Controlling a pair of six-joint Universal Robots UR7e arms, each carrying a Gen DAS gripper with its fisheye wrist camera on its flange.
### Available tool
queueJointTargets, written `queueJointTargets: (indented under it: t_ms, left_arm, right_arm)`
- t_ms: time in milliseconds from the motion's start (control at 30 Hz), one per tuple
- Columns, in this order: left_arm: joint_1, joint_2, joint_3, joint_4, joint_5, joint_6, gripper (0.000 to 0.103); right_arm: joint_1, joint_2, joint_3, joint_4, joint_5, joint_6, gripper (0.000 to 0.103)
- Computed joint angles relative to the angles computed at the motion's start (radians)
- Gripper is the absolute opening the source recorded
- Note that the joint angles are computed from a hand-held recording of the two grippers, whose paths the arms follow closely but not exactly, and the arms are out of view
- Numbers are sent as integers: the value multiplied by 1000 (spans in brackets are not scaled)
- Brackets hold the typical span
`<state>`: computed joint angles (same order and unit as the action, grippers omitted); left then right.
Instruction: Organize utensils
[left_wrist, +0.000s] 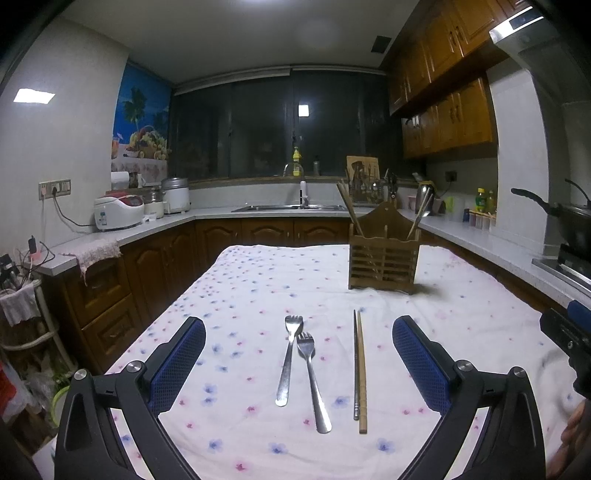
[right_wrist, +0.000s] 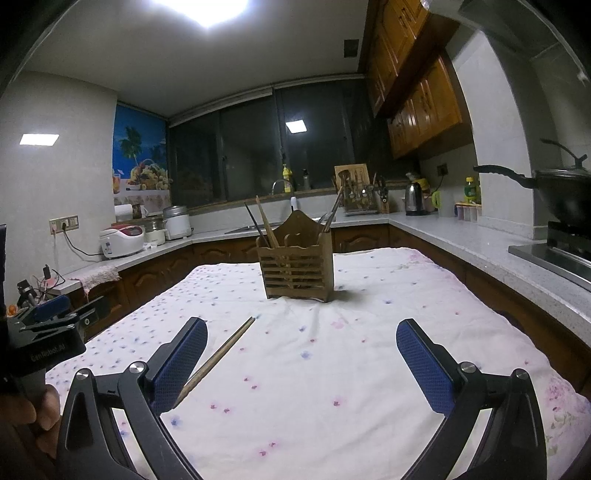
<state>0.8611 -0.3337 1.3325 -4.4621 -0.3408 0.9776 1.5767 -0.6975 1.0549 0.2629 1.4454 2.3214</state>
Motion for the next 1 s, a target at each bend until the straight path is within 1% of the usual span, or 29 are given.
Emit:
queueJointTargets:
  t_ms: [333, 600, 1000]
  left_arm:
    - [-1, 0, 0, 12, 9, 1, 102]
    - [-4, -9, 9, -17, 5, 35, 102]
    - [-4, -19, 26, -1, 7, 18, 102]
  right_arm:
    - [1, 1, -3, 7, 2, 3, 103]
    - [3, -2, -2, 6, 0, 9, 103]
    - [-2, -1, -4, 10, 0, 11, 103]
